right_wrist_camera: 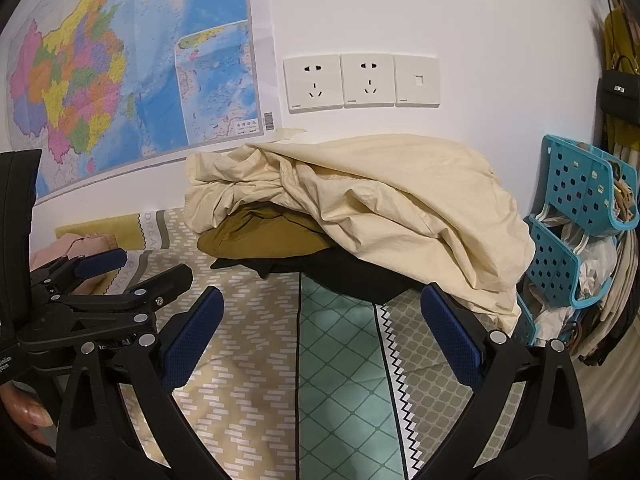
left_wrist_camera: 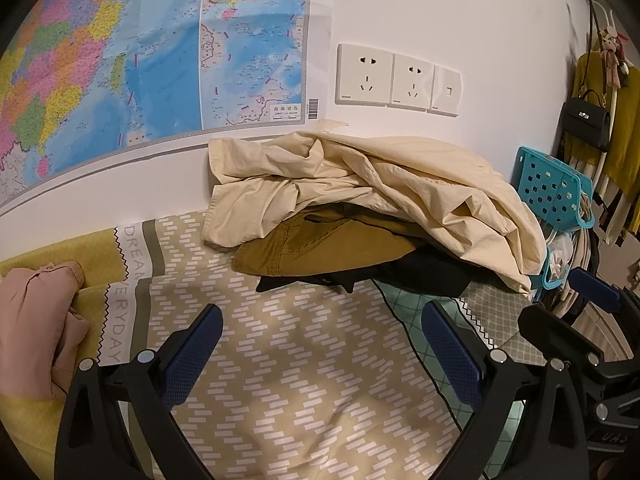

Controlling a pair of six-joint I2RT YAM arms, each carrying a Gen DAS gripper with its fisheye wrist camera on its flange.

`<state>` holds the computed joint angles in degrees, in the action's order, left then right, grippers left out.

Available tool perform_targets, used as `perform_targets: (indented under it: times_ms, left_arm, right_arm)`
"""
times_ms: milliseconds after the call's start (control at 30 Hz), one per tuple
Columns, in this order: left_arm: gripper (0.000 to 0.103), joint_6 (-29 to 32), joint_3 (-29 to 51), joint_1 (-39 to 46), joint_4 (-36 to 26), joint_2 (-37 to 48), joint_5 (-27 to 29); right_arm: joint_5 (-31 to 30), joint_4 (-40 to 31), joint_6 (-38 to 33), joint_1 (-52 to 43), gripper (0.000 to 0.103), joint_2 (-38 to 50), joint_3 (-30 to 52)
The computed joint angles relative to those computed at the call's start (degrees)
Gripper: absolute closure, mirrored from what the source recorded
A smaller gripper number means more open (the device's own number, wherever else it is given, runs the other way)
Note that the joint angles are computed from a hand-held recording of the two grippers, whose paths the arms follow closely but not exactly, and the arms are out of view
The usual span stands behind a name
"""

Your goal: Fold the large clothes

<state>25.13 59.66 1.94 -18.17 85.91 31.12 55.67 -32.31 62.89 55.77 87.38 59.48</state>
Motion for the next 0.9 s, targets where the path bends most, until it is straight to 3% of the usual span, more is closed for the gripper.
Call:
perform_targets:
  times_ms: [433, 833, 900]
  left_arm:
    - [0.007, 1.0, 0.3, 0.9, -0.2, 0.1, 0.3]
    - [0.007, -1.6, 5.3, 0.0, -2.6, 4.0, 0.8]
    - [0.007, -2.6, 7.4, -0.3, -2.8, 6.1, 0.3]
  right_arm:
    - [-0.1, 0.3, -0.7, -0.2, 0.006, -0.1, -0.1]
    - [-0.8, 2.5, -8.2, -2.8, 0.006, -0.1, 1.0]
    - [-1.6, 4.1, -12.0, -4.4, 0.006, -0.3, 1.2]
